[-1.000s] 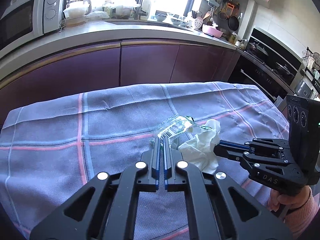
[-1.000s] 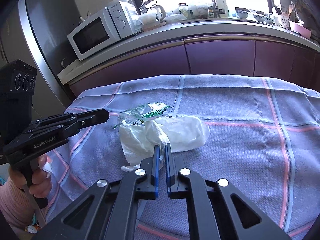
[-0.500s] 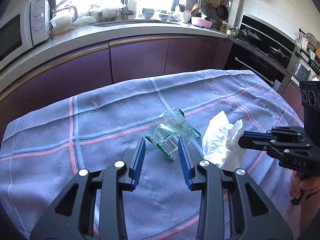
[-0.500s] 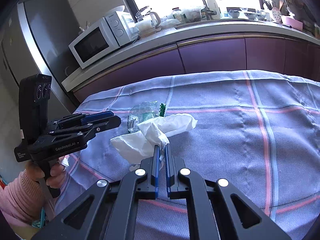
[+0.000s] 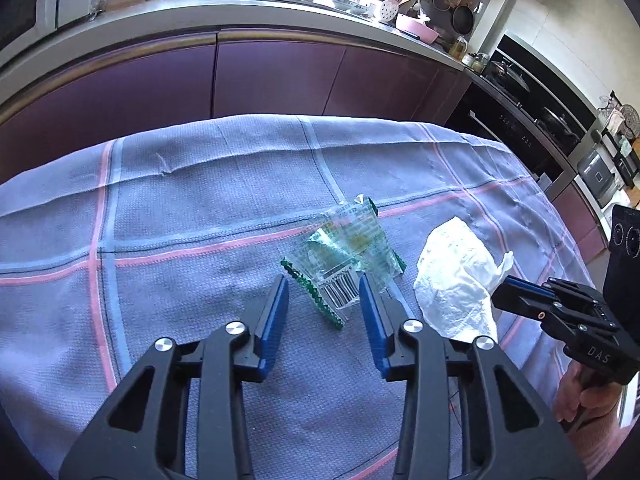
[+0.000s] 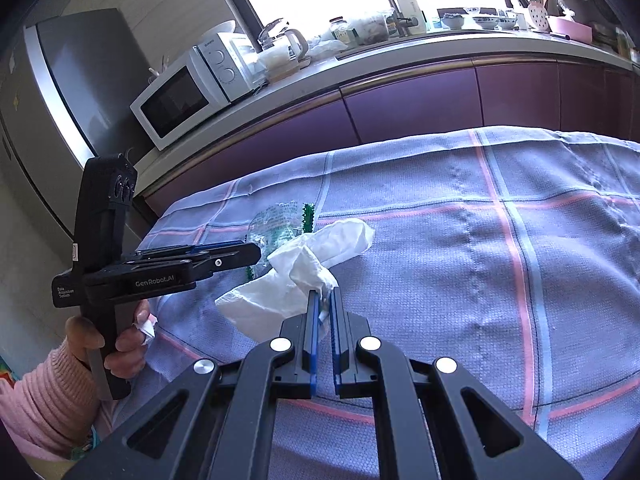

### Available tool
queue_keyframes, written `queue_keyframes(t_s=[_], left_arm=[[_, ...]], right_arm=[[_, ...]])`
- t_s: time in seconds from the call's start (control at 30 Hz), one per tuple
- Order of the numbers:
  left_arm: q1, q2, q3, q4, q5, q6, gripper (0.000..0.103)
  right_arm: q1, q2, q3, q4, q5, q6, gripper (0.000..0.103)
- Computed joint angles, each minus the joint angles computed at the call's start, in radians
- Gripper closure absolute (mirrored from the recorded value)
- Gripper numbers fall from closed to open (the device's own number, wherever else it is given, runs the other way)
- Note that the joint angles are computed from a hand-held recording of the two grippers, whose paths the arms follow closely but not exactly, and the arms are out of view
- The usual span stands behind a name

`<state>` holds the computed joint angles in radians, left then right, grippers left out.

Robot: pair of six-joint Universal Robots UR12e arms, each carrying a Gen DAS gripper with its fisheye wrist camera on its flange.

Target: Collect trash

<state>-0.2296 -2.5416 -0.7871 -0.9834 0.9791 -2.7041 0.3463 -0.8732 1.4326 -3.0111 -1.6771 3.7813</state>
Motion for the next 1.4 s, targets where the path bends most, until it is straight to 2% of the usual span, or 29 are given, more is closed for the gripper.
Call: queue_keyframes(t_s=[0.1,0.23,0.3,0.43,0.67,0.7,0.77,0.8,0.87,0.97,1.03,1.17,1.3,1.33,1.37,1.4], left_arm=[[-0.003,0.006,-0.012,0.021,0.002,-0.002,0.085],[-0.003,0.021,-0.041,0.052,-0.005,-0.009,0.093],[0.0,0.032,-0.06,0.067,-0.016,-0.006,0.102],[0.003,0.059,-0.111,0.122,-0.011,-0.012,0.102],[0.017,0.096,-0.168,0.164,-0.034,-0.012,0.102],[0.017,0.096,-0.166,0.165,-0.032,-0.012,0.101],[0.013,0.09,-0.151,0.155,-0.022,-0.007,0.084],[0.01,0.086,-0.141,0.147,-0.019,-0.006,0.081],[0.005,0.07,-0.107,0.108,-0.015,-0.006,0.064],[-0.005,0.037,-0.043,0.04,-0.011,-0.005,0.061],[-0.015,0.016,-0.005,0.003,0.015,-0.014,0.058],[-0.026,-0.006,0.026,-0.024,0.036,-0.015,0.059],[-0.027,0.0,0.008,0.013,0.04,-0.021,0.072],[-0.026,0.005,-0.003,0.027,0.036,-0.022,0.079],[-0.025,0.008,-0.007,0.021,0.029,-0.016,0.097],[-0.024,0.01,-0.008,0.009,0.024,-0.011,0.103]], right_arm=[[-0.001,0.002,-0.002,-0.005,0.005,0.004,0.098],[-0.001,0.004,-0.002,-0.024,0.011,0.004,0.098],[0.0,0.006,-0.004,-0.029,0.012,-0.001,0.098],[0.005,0.006,-0.006,-0.05,0.012,-0.009,0.098],[0.009,0.0,-0.005,-0.071,-0.002,-0.019,0.099],[0.009,-0.002,-0.003,-0.072,-0.008,-0.017,0.099],[0.009,-0.004,0.001,-0.073,-0.014,-0.011,0.099],[0.009,-0.006,0.004,-0.073,-0.018,-0.008,0.099],[0.007,-0.009,0.01,-0.072,-0.02,-0.003,0.098],[0.006,-0.015,0.019,-0.067,-0.033,-0.001,0.099],[0.005,-0.019,0.028,-0.072,-0.035,0.004,0.099],[0.0,-0.024,0.043,-0.081,-0.035,0.015,0.099],[-0.003,-0.025,0.047,-0.086,-0.029,0.019,0.099],[-0.003,-0.024,0.046,-0.087,-0.028,0.018,0.099],[-0.003,-0.024,0.046,-0.089,-0.026,0.017,0.099],[-0.003,-0.023,0.046,-0.091,-0.026,0.017,0.098]])
